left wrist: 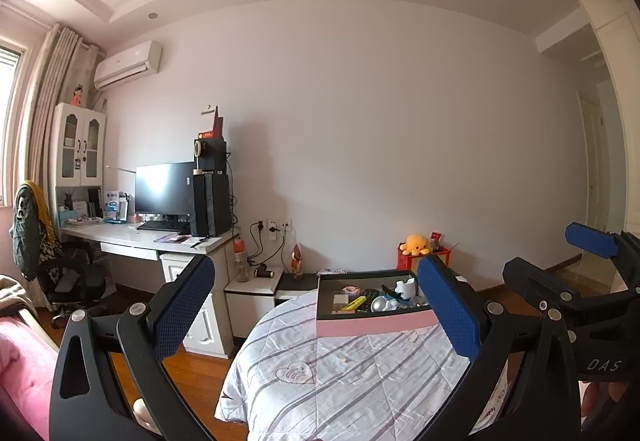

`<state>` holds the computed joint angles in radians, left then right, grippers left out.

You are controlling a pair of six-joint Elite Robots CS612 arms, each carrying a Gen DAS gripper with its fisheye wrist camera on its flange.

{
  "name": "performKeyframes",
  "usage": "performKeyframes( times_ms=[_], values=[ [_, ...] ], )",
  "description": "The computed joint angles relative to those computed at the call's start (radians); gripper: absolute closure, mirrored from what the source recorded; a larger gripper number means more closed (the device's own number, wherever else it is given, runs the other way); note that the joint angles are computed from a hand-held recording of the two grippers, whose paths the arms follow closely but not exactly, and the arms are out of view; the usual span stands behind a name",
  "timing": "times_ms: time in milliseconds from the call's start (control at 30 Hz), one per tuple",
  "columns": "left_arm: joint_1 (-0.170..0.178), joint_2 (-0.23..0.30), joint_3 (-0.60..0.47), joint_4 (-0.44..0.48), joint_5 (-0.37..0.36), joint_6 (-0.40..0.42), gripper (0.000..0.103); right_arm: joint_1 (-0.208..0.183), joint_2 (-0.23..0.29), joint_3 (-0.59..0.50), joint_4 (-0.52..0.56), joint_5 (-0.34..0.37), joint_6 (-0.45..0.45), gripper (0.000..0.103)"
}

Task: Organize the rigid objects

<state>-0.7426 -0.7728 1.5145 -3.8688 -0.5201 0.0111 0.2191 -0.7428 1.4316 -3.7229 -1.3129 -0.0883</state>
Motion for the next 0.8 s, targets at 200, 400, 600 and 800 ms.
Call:
performKeyframes(
  times_ms=[200,400,600,800],
  values=[
    [-0.003,0.013,-0.008,-0.060,0.003,0.046,0.000,0.003,0.002,0.008,-0.033,-0.014,0.000,0.000],
    [-0.001,0.025,-0.019,-0.061,0.018,0.076,0.000,0.006,0.012,0.003,-0.037,-0.012,0.008,0.000],
    [0.004,0.036,-0.026,-0.097,0.019,0.109,0.000,0.008,0.027,-0.009,-0.054,-0.009,0.016,0.000],
    [0.008,0.047,-0.034,-0.117,0.026,0.140,0.000,0.011,0.037,-0.014,-0.069,-0.016,0.014,0.000]
  ],
)
